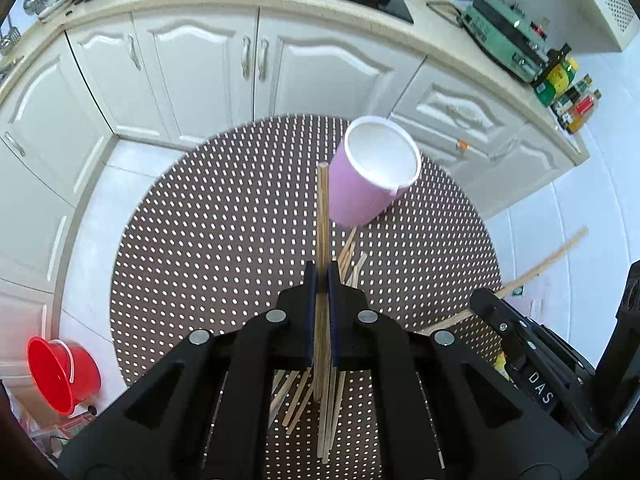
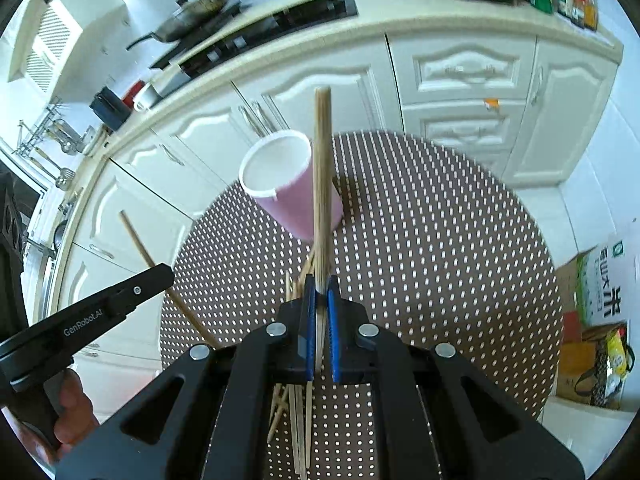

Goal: Organize utensils
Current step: 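Grasp a chopstick with the left tool while the right tool lifts its chopstick, then carry both chopsticks over the pink cup and open both tools to drop them in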

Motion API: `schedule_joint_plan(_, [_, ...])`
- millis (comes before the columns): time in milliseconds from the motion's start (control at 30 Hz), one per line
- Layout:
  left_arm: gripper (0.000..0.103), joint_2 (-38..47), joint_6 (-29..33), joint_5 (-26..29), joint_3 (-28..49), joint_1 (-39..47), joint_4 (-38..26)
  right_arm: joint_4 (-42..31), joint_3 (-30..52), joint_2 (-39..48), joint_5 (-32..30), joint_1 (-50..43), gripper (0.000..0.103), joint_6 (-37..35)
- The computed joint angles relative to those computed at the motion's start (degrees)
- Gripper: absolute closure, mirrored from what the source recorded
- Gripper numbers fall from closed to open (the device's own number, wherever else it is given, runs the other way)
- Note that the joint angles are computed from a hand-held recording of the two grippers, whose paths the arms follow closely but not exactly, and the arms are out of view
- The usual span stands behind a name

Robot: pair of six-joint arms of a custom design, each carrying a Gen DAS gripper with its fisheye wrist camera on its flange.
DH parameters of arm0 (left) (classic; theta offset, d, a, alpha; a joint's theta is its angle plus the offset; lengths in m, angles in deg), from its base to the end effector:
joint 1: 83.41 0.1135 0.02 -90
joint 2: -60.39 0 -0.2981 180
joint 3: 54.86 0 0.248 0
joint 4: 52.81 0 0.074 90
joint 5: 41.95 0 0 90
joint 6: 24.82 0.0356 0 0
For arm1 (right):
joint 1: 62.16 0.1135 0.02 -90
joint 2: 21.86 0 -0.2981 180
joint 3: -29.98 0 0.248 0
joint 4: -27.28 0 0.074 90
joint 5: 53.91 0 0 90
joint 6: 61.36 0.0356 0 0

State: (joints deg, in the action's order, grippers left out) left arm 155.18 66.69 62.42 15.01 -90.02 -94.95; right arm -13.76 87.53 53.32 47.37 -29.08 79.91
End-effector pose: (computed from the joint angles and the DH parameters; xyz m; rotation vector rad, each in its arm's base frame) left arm 0.3090 -0.0447 0.2062 0.2630 2.7185 -0.3685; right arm 0.2022 0.1234 0.2335 0.4806 2.5480 0.2983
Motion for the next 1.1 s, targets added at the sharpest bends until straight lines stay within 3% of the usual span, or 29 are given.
schedule_joint_plan(233, [0.097,-6.3,0.2,-0.1,3.7,1.5,-4.4,-1.5,5.7,-1.0,4.5,0.1,0.098,-3.4])
schedule_joint_plan(467, [0.097,-6.6,-0.7,2.4,10.9,1.9,-6.2,-2.2,13.0,-1.1,6.4,-2.3,0.098,-11.2])
schedule_joint_plan(700, [0.097,-6.1,-0.7,4.3,18.4,1.5,-7.8,-0.1,16.9,-0.1,5.3,-5.2,0.098,-16.5])
schedule_joint_plan(1100, [0.097,-2.3,-1.8,1.7,26.9,-1.3,-8.2,4.6,20.3,5.5,1.1,-9.0,0.098,-20.2])
